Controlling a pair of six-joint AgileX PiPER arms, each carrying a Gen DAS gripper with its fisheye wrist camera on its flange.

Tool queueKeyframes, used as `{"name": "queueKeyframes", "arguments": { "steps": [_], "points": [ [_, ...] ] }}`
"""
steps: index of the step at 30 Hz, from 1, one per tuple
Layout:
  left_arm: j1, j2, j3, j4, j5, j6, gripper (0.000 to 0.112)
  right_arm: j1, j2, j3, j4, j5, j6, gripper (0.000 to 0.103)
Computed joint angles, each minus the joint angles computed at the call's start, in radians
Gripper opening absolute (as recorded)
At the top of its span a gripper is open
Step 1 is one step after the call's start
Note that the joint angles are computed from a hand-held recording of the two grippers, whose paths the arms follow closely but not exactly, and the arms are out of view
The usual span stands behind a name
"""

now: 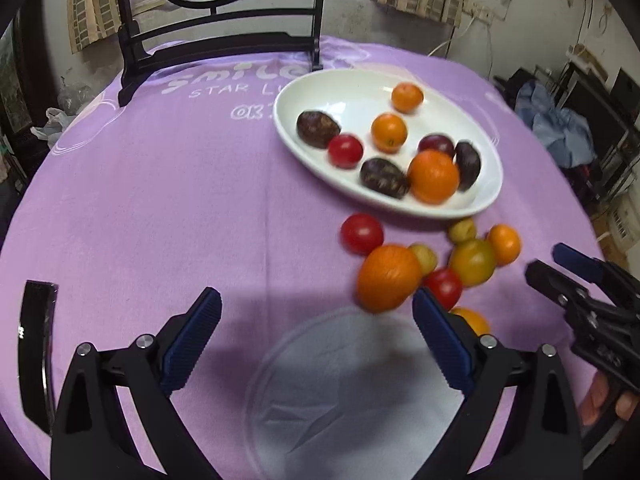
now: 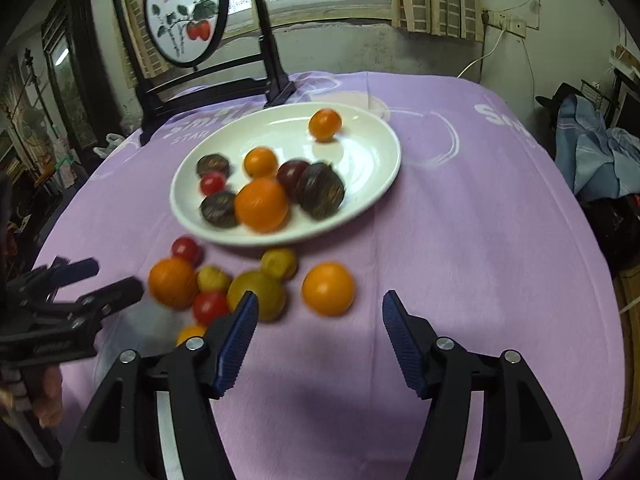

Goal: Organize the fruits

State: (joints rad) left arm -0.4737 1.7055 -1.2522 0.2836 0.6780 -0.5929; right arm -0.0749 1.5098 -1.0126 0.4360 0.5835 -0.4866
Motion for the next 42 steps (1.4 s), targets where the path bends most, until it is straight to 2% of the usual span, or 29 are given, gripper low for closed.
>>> {"name": "queueKeyframes", "arguments": {
  "steps": [6,8,11,14,16,18,24,27,29,30,31,33,35,39,42],
  "points": [
    [0.018,-0.071,0.119,-0.012,-0.123,0.011,0.094,0.057,-0.074,0.116,-0.004,0.000,0.004,0.068],
    [0.026,-0.077,0.137,-0.007,-0.149,0.013,0.094,0.107,-0.088,0.130,-0.056,-0.008,0.052,0.069],
    [0.042,-0.078,0.162,0.031,-0.185,-0.040,0.094,0.216,-0.093,0.139,-0.223,-0.045,0.210,0.074],
    [0.056,-0.080,0.162,0.067,-0.186,-0.071,0.094,0.278,-0.065,0.128,-0.329,-0.055,0.331,0.074],
    [0.047,-0.094,0.174,0.189,-0.184,-0.198,0.094,0.287,-0.046,0.119,-0.322,-0.053,0.337,0.074],
    [0.044,-0.090,0.164,0.239,-0.160,-0.226,0.094,0.293,-0.029,0.111,-0.316,-0.054,0.336,0.074],
    [0.086,-0.037,0.099,0.125,-0.072,-0.093,0.094,0.320,0.034,0.064,-0.376,-0.060,0.432,0.074],
    [0.106,-0.038,0.095,0.080,-0.064,-0.054,0.096,0.330,0.066,0.032,-0.376,-0.066,0.456,0.074],
    [0.115,-0.041,0.097,0.050,-0.073,-0.023,0.098,0.344,0.074,0.029,-0.420,-0.090,0.517,0.065],
    [0.118,-0.039,0.094,0.041,-0.069,-0.015,0.098,0.350,0.072,0.032,-0.455,-0.101,0.544,0.045],
    [0.118,-0.034,0.088,0.032,-0.058,-0.007,0.098,0.350,0.065,0.035,-0.450,-0.103,0.530,0.036],
    [0.121,-0.031,0.088,0.007,-0.064,0.021,0.098,0.317,0.045,0.049,-0.322,-0.094,0.396,0.036],
    [0.116,-0.035,0.096,-0.013,-0.084,0.049,0.098,0.284,-0.004,0.099,-0.263,-0.112,0.332,0.036],
    [0.068,-0.042,0.111,0.068,-0.102,-0.005,0.098,0.191,-0.074,0.183,-0.125,-0.119,0.184,0.036],
    [0.063,-0.048,0.127,0.008,-0.141,0.064,0.098,0.133,-0.093,0.224,-0.020,-0.119,0.063,0.036]
  ]
}}
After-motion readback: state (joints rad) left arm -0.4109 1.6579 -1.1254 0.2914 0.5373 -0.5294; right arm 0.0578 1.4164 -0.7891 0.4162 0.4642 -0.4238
